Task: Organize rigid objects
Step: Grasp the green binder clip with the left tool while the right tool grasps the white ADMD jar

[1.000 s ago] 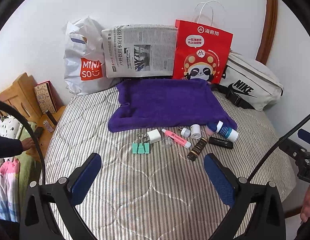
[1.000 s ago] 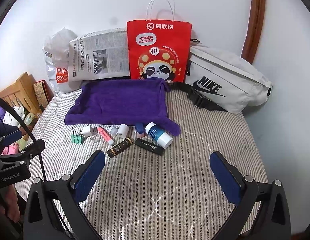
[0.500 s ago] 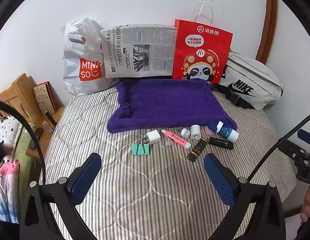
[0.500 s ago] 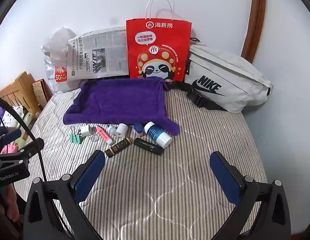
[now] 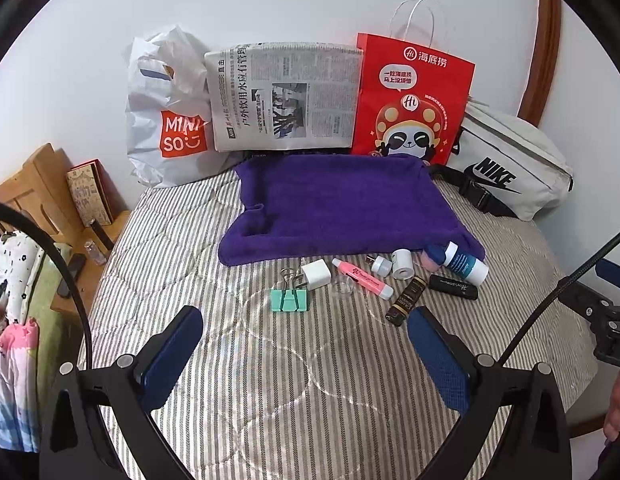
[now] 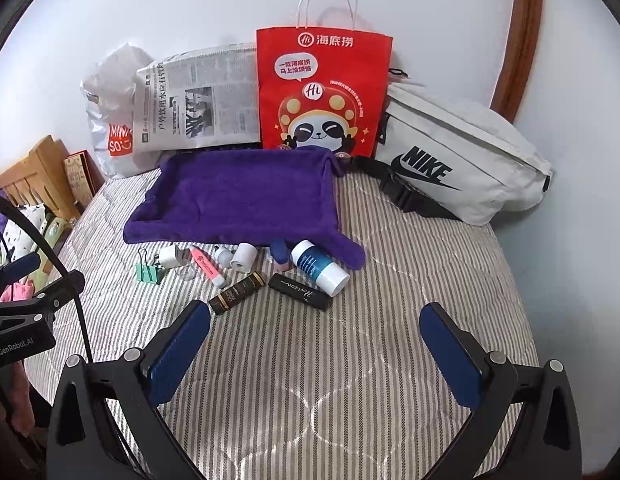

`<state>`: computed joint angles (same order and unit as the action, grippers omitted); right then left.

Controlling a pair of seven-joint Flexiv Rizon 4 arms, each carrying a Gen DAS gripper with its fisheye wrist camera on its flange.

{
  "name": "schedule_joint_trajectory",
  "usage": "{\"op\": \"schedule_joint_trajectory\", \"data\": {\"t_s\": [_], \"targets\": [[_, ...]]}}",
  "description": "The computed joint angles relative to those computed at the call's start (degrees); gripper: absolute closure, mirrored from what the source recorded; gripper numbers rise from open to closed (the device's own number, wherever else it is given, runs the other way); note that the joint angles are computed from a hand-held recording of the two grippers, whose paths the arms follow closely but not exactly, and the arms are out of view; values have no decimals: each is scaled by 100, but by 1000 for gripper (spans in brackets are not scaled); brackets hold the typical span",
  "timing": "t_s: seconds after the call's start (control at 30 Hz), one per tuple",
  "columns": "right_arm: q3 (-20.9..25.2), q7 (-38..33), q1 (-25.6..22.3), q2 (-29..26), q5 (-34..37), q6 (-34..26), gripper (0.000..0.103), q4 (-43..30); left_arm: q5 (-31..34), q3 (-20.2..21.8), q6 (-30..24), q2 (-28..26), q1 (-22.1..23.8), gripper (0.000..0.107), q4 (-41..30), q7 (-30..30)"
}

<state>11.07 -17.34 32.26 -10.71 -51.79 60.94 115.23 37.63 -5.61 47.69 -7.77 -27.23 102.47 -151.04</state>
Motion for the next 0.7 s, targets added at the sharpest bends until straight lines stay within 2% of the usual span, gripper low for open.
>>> {"op": "schedule_joint_trajectory", "data": {"t_s": [0.17, 0.37, 0.5, 0.7], "targets": [[-55, -41, -21, -123, -17, 92, 0, -28, -50, 77, 166, -69, 103, 4, 120, 45], [-102, -164, -79, -246, 200, 277, 0, -8, -385, 258, 738, -265, 344, 4, 475, 28], [-152, -275, -92, -359, 358, 352, 0, -30, -541, 364, 1106, -597, 396, 6, 489, 132], [-245, -429, -94, -507, 506, 507, 0, -20, -590, 620, 1180, -1228, 224, 11, 141, 357]]}}
